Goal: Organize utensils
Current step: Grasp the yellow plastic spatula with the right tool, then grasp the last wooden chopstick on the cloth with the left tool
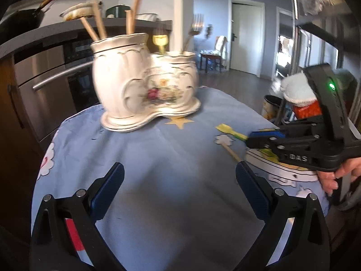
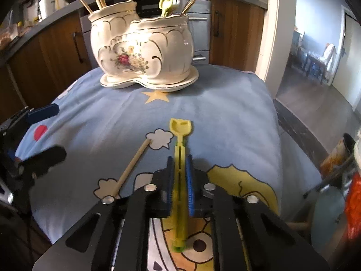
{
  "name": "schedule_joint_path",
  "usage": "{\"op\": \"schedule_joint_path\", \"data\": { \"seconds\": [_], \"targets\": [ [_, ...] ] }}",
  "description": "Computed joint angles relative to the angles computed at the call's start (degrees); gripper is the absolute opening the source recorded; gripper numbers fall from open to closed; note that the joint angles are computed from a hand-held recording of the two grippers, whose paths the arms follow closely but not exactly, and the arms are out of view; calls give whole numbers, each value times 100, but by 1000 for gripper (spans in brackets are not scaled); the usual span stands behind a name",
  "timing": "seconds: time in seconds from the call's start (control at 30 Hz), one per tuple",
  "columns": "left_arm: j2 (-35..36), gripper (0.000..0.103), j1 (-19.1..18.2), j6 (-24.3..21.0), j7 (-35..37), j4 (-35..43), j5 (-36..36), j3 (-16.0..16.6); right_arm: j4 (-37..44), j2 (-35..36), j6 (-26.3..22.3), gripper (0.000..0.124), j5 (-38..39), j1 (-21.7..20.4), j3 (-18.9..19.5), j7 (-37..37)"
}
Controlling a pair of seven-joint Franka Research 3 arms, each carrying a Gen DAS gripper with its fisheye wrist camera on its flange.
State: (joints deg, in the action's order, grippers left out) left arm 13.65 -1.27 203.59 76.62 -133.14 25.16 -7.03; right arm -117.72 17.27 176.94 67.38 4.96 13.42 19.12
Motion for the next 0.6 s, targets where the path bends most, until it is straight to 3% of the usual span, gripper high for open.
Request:
{"op": "schedule_joint_path", "data": {
  "seconds": [0.03, 0.13, 0.23, 0.3, 0.37, 0.43, 0.5, 0.6],
  "targets": [
    [-37, 97, -45, -65, 39, -8, -8, -5, 42, -29, -51, 10, 432, -203, 182, -380],
    [-130, 97, -113, -364, 21, 13, -5, -114, 125, -95, -225, 10, 1223, -290, 181, -1012],
    [-80, 96, 510, -901, -736, 233, 678, -842, 138, -155, -408, 11, 1531, -209, -7, -1153],
    [-29, 84, 913, -1188, -978, 341, 918, -1331, 139, -187, -521, 11, 1693, -136, -139, -1217],
    [19, 78, 1138, -1407, -988, 415, 912, -1664, 142, -225, -599, 11, 1894, -57, -265, -1339],
    [29, 69, 963, -1590, -891, 483, 747, -1599, 116, -284, -708, 11, 2091, 20, -393, -1485],
    [42, 51, 635, -1843, -838, 576, 597, -1382, 129, -300, -772, 11, 2192, 121, -529, -1551],
    [63, 38, 266, -2157, -776, 703, 459, -1151, 91, -352, -855, 11, 2362, 226, -679, -1657]
  ]
}}
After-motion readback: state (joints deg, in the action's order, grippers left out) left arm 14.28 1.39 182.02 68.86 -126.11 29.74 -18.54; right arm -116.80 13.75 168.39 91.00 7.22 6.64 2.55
